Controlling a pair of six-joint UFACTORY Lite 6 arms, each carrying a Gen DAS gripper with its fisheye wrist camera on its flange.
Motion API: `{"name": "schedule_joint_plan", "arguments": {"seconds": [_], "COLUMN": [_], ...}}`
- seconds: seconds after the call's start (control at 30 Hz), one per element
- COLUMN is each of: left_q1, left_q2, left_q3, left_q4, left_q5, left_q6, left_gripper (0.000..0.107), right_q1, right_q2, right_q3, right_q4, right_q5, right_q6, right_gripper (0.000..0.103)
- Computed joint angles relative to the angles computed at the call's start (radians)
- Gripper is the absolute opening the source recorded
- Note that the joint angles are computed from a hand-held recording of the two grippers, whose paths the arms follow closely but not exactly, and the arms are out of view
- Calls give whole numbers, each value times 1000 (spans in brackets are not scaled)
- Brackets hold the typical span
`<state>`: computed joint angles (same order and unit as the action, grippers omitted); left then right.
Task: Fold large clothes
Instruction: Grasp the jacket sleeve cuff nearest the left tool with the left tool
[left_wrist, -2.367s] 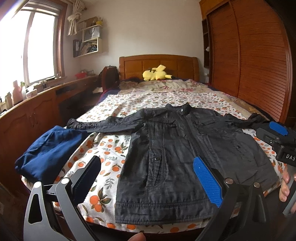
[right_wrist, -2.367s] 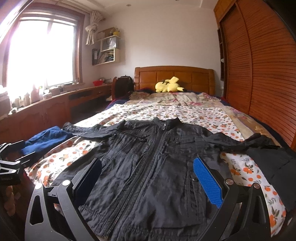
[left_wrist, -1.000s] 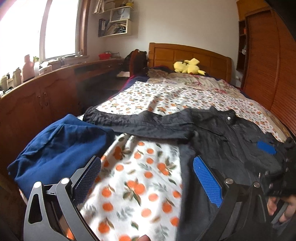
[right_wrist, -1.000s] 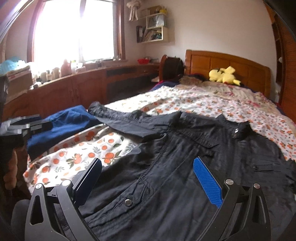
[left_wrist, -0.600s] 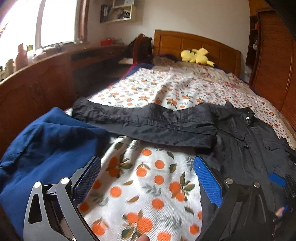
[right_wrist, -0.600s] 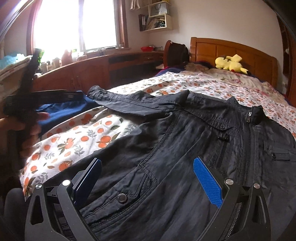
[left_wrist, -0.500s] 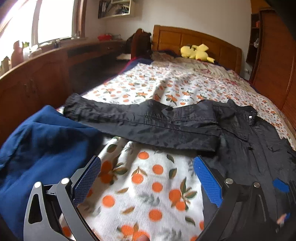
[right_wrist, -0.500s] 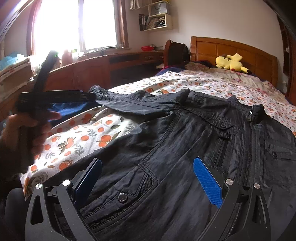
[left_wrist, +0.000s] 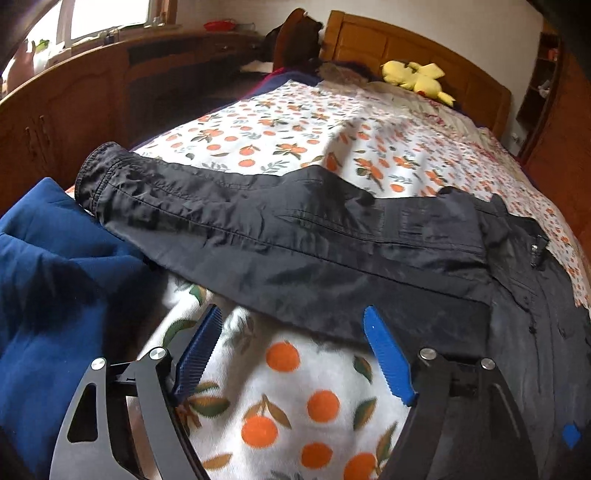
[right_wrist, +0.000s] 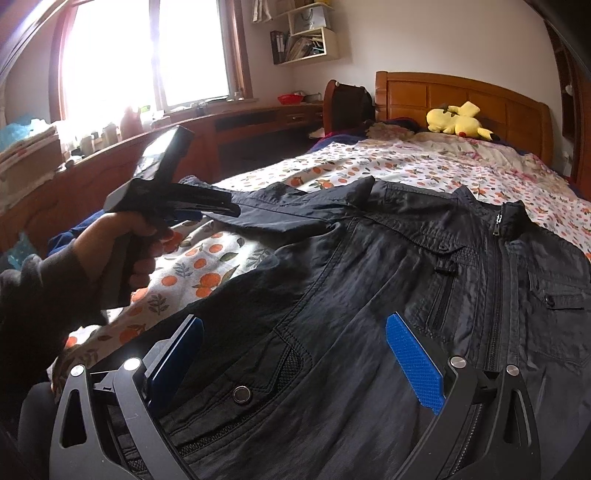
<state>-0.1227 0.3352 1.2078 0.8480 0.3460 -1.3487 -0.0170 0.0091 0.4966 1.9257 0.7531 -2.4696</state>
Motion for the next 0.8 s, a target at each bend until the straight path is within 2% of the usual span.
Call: {"name": "schedule_joint_plan", "arguments": {"seconds": [0.07, 0.1, 0.23, 0.3, 0.4, 0.5, 0.63, 0.8], "left_q1": [22, 28, 44, 48, 62, 69, -5, -110], "left_q2": [37, 45, 70, 84, 96, 90, 75, 42], "left_q3": [43, 53, 90, 115, 138, 149, 199, 269], "left_q4": [-100, -127, -198, -232, -292, -324, -193, -145], "left_q5": [-2, 4, 15, 35, 47, 48, 155, 249], "left_q6": [95, 117, 173, 218, 285, 320, 208, 172], "left_gripper": [71, 64, 51, 31, 8, 2, 1, 1], "right_q1": [-5, -10, -27, -39, -77, -128, -226, -355], "right_q2": [-6, -13, -32, -46, -73, -108, -142, -157], "right_q3": [-4, -8, -17, -21, -28, -41, -42, -23], "right_q4": [-2, -7, -32, -54, -107, -152, -235, -323], "right_q5": [4, 6, 14, 17, 29, 39, 66, 104], "right_q6": [2, 6, 24, 42, 77, 99, 141, 175], "right_gripper": [96, 96, 96, 96, 96, 96, 96, 96]}}
